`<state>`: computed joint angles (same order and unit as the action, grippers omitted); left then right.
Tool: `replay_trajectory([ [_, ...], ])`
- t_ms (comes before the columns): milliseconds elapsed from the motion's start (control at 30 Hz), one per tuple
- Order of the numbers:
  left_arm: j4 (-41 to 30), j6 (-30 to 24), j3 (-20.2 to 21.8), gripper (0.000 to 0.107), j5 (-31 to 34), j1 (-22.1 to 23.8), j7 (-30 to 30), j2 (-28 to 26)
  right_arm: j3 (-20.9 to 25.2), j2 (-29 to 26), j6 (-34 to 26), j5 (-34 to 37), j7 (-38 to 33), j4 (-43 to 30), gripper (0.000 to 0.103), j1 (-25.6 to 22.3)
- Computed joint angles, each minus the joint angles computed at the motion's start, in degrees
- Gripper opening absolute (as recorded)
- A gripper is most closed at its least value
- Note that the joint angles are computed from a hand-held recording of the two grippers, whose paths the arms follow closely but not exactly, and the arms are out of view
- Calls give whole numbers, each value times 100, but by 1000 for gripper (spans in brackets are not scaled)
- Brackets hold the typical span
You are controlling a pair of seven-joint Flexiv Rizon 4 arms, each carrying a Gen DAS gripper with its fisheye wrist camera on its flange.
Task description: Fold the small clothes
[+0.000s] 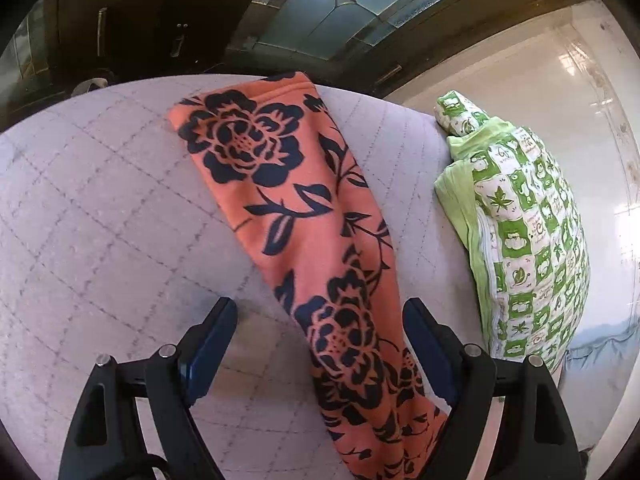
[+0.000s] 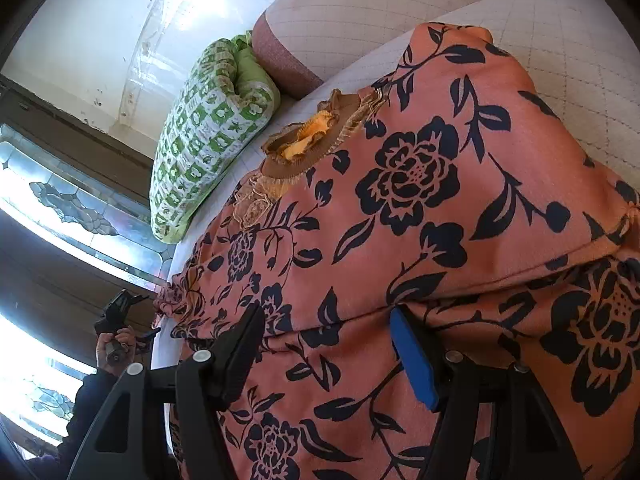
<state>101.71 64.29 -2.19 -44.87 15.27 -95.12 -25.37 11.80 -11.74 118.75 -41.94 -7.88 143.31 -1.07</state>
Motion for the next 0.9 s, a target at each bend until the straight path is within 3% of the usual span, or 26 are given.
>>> replay_trajectory([
  [67, -48, 214, -2, 84, -11, -57, -75, -86, -10, 6, -13, 37, -49, 1, 69, 30],
  [167, -613, 38, 500, 71, 959, -330, -852, -414, -19, 3, -32, 164, -165, -3, 69, 95],
  [200, -792, -52, 631, 56, 1285, -386, -1044, -501, -20, -5, -24, 206, -209, -1, 69, 111],
  [233, -982, -198, 800, 33, 1620, -468, -1273, -580, -14, -8, -25, 211, -224, -4, 69, 105],
  [267, -1216, -471, 963, 24, 2050, -522, -1626, -659, -9, -5, -33, 231, -241, -5, 69, 110],
  [333, -1183, -338, 730, 12, 2004, -366, -1502, -643, -5, 14, -93, 261, -293, -15, 69, 127],
  [400, -1113, -186, 602, 11, 2116, -317, -1317, -533, -10, 57, -201, 381, -417, -23, 69, 204],
  [500, -813, 287, 110, 10, 1898, -151, -458, -187, -113, 236, -492, 1202, -958, -18, 67, 676],
  [600, -746, 257, -132, 10, 1691, -218, 233, 168, -208, 378, -604, 2122, -1429, -8, 67, 1091],
  [767, -936, -100, -159, 10, 1857, -848, 793, 630, -813, 835, -910, 4542, -2788, -37, 67, 2390],
  [833, -983, -205, -247, 10, 1965, -1202, 976, 809, -803, 942, -890, 4973, -2976, -47, 67, 2444],
  [900, -1127, -344, -278, 10, 2179, -1570, 981, 854, -610, 987, -736, 4866, -2771, 37, 67, 2134],
])
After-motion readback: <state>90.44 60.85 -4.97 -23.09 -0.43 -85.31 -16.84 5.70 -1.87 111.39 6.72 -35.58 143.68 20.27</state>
